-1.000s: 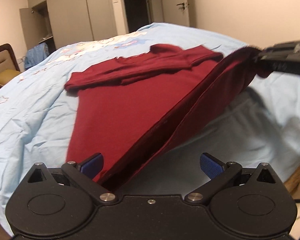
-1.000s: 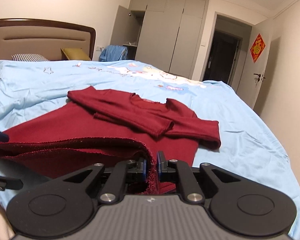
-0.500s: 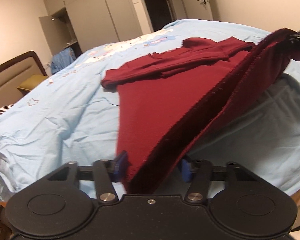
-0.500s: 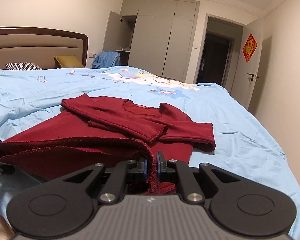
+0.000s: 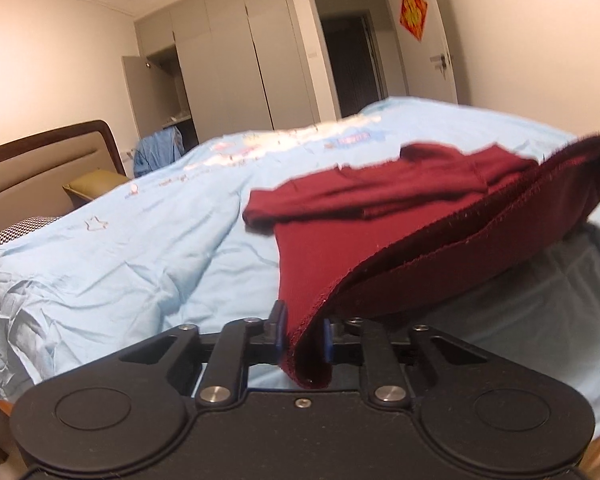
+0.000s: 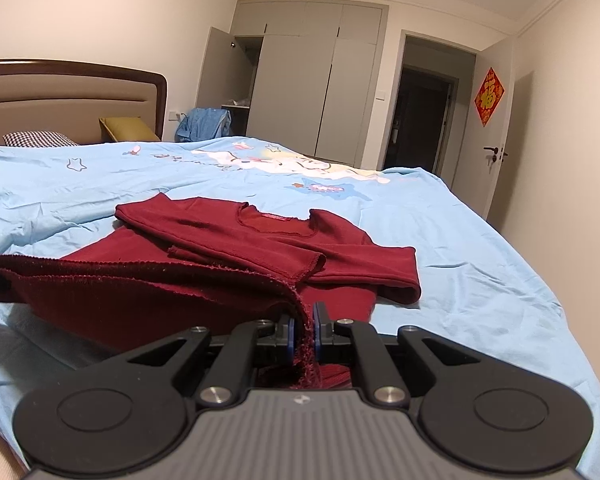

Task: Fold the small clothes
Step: 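Lift the shirt with both grippers and fold it over onto itself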

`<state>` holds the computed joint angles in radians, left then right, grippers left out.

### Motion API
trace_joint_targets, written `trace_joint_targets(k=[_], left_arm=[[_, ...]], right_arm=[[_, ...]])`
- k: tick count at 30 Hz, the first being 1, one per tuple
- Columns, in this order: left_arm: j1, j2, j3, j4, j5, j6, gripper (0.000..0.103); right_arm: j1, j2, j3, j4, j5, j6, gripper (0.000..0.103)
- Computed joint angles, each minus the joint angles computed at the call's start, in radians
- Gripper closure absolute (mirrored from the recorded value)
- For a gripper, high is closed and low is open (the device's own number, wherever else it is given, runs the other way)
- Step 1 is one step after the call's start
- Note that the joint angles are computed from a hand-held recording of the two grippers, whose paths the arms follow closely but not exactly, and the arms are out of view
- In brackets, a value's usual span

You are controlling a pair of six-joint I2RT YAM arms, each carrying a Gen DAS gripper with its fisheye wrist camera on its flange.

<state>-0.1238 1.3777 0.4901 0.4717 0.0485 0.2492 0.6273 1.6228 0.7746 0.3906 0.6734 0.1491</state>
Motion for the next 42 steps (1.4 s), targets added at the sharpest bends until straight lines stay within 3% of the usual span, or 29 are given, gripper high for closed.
trace_joint_targets(k=[4,11,22,31,42], left_arm=[[0.002,-0.026,-0.01,0.037,0.032,-0.023,0.098],[-0.004,-0.08,-0.001,0.08,0.05,-0.082,0.099],[0.034,-0.184,0.059,0.032,0.13,-0.23,0.1],[0.035,-0.382,0.016,-0.018,0.149,-0.256,0.1],[0.038,-0.615,0.024,-0.15,0.155,-0.284,0.1]], right_arm=[[0.006,-0.018,-0.019,0.016,0.015,-0.002,0.094],[0.031,-0.054,-0.078,0.131,0.068,-0.058,0.097],[0.091,-0.156,-0.172,0.36,0.155,-0.213,0.098],[0.164,-0.294,-0.232,0.42,0.229,-0.294,0.098],[0.312,-0.416,-0.257,0.554,0.345,-0.544,0.098]])
